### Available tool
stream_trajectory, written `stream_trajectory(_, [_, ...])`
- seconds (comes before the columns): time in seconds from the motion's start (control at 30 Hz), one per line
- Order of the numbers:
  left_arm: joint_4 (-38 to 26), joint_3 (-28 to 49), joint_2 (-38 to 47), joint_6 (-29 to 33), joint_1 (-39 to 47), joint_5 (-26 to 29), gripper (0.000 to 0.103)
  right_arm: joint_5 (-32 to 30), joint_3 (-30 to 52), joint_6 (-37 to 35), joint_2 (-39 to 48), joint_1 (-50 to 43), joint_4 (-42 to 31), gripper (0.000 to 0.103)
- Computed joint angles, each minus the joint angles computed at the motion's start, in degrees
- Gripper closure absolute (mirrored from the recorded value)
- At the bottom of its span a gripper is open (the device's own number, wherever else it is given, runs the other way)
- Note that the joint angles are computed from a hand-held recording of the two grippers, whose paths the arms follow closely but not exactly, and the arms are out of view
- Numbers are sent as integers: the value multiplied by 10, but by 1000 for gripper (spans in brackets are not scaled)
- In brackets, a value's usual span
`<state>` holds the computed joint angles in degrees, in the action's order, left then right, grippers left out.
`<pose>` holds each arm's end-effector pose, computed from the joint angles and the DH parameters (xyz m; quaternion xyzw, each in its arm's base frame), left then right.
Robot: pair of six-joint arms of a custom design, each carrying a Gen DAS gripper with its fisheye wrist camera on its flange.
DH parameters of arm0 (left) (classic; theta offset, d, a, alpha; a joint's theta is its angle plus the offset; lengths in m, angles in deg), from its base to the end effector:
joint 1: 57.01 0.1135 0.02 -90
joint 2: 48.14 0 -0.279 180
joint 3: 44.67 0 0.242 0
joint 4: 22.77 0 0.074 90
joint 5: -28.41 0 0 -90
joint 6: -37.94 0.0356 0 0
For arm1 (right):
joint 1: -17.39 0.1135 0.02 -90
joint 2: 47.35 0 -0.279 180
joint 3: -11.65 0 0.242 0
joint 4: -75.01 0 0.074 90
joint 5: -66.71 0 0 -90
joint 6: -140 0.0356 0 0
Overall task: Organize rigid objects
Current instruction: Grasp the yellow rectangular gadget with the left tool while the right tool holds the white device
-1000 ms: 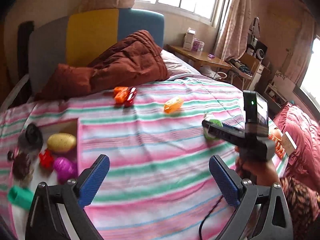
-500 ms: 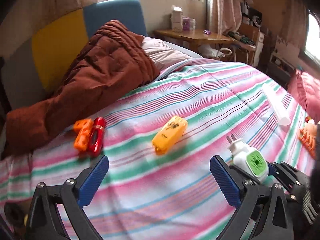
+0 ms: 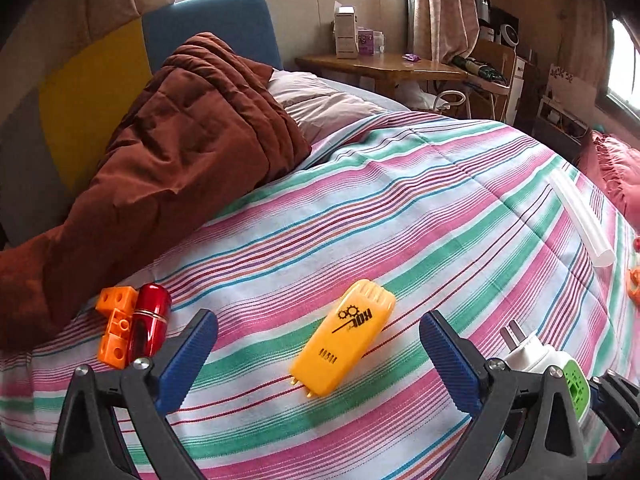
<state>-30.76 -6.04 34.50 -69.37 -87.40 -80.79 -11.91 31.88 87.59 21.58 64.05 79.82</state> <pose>0.1996 -0.1035 0.1373 0.0522 0.9324 0.0144 0.3574 0.1135 0.1100 0.1165 -0.0337 0.9158 0.1937 0.3502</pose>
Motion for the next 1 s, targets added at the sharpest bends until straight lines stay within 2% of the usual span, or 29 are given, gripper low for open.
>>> stream_trajectory(0.1, [22, 0, 18, 4, -3, 3, 5, -2, -2, 2, -3, -1, 2, 50])
stream_trajectory(0.23, [39, 6, 49, 12, -13, 5, 22, -6, -6, 1, -5, -5, 7, 50])
stream_trajectory(0.3, [35, 11, 66, 12, -23, 5, 34, -7, -7, 1, -5, -6, 9, 50])
stream_trajectory(0.43, [42, 0, 54, 11, -29, 20, 74, -7, -8, 2, -4, -5, 11, 50])
stream_trajectory(0.57, [46, -22, 32, -10, -28, 26, 77, 1, -5, 7, -2, 2, 9, 50])
stream_trajectory(0.8, [17, -68, -37, -70, -59, -4, 77, 23, 4, 12, 2, 20, -7, 50])
stream_trajectory(0.9, [-7, -89, -73, -105, -79, -18, 77, 35, 10, 13, 2, 27, -19, 50])
stream_trajectory(1.0, [-59, -101, -123, -152, -114, -42, 77, 45, 16, 12, 4, 34, -30, 50])
